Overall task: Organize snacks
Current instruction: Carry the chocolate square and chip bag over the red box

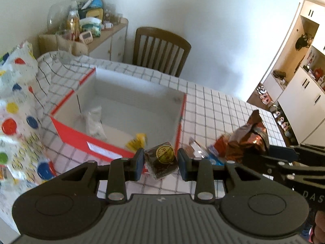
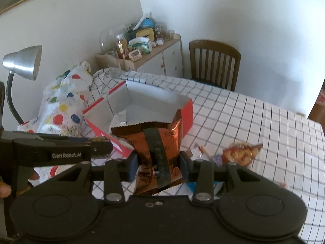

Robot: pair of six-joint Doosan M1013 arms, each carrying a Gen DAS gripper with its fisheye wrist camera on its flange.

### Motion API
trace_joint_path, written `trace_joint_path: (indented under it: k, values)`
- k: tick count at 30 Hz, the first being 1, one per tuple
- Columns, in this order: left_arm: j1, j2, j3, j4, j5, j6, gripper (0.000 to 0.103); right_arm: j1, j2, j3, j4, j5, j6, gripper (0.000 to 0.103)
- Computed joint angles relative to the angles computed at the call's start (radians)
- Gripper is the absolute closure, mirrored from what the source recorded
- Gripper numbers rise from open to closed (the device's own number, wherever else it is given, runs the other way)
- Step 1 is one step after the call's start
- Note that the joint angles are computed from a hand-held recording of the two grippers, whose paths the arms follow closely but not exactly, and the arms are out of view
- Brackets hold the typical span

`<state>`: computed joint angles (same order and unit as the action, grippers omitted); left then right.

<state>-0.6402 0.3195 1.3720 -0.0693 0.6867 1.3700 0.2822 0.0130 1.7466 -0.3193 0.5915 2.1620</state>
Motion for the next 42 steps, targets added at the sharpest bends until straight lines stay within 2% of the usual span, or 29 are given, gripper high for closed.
trace_joint_path:
  k: [15, 23, 26, 34, 42]
  values:
    - [0.077, 0.122, -0.176, -0.048, 0.078, 0.08, 0.069, 0.015, 0.12, -0.134, -0.061, 0.043, 0.083, 0.063]
    - [0.107, 0.205, -0.268, -0.054, 0.128, 0.114, 0.069, -0.006, 0.205, -0.206, -0.001, 0.05, 0.079, 0.063]
    - [0.115, 0.241, -0.308, -0.058, 0.154, 0.116, 0.069, -0.01, 0.239, -0.235, -0.003, 0.058, 0.078, 0.063]
    - [0.128, 0.346, -0.422, -0.05, 0.242, 0.13, 0.069, -0.014, 0.343, -0.325, -0.024, 0.138, 0.036, 0.063]
    - [0.131, 0.411, -0.492, -0.072, 0.339, 0.166, 0.069, -0.022, 0.403, -0.378, -0.006, 0.184, 0.018, 0.063]
